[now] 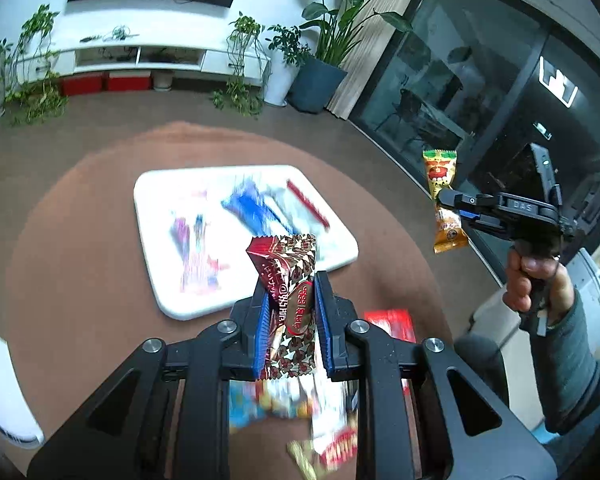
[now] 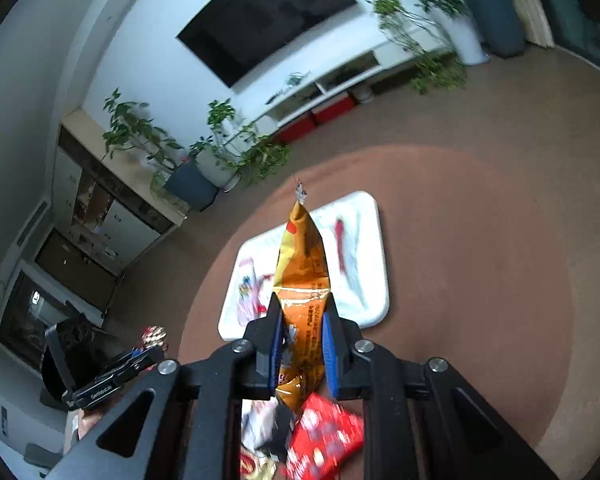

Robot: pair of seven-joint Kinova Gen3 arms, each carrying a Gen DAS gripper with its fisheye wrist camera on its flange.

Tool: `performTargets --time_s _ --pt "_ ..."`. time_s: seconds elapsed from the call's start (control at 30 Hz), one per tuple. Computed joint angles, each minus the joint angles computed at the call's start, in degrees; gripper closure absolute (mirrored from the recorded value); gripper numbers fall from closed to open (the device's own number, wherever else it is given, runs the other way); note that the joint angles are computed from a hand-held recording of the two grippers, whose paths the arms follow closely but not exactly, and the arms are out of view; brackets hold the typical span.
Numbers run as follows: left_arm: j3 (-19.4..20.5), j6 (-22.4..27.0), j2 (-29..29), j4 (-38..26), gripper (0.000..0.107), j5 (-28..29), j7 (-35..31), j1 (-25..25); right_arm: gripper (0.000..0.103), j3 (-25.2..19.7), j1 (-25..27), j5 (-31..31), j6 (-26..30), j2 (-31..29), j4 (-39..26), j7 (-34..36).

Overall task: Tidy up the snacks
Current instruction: 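Carry both packets into the white tray and release them, then withdraw both open tools from the tray toward the snack pile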

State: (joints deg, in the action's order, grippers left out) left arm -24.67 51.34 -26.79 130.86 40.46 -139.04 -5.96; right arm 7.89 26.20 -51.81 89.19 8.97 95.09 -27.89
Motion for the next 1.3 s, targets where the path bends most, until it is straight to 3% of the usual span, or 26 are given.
performTargets --time_s 0.17,0.27,0.5,0.8,0.97,1.13,1.23,1.3 --pt "4.08 -4.42 9.30 -4.85 0.089 4.37 0.35 1.19 0.084 -4.46 -7.98 2.43 -5.32 0.39 -2.18 -4.08" --pt "7.07 -6.35 13.33 -6.01 0.089 5.50 0.31 -0.75 0.084 -6.17 -11.87 5.21 -8.26 2.09 -3.41 -6.30" --pt "15.41 -14.76 22.59 -7.92 0.089 3.50 4.34 -3.29 0.084 -9.42 -19.59 14.64 -17.35 6.38 -4.02 -12.42" --pt "22.44 -22.55 30.99 -9.12 0.089 3.07 6.66 -4.46 0.084 -11.27 -21.62 20.69 -22.98 9.87 -3.65 -15.47" --pt "25.03 -26.48 34.09 -9.39 0.088 0.10 10.30 -3.58 0.084 -11.97 -21.49 21.76 -23.73 10.75 -4.12 -16.33" --pt "26.33 -27.19 35.11 -9.46 0.087 -2.98 12.77 -4.14 0.077 -12.45 -21.92 22.58 -24.26 11.05 -4.36 -17.03" --pt "26.70 -28.41 36.17 -9.92 0.082 -5.52 15.59 -3.61 0.076 -12.60 -21.96 22.81 -24.25 11.06 -4.47 -17.31" --pt "27.23 -28.98 36.14 -9.79 0.060 -7.00 17.58 -3.37 0.066 -12.67 -21.72 22.65 -23.84 11.03 -4.61 -17.28"
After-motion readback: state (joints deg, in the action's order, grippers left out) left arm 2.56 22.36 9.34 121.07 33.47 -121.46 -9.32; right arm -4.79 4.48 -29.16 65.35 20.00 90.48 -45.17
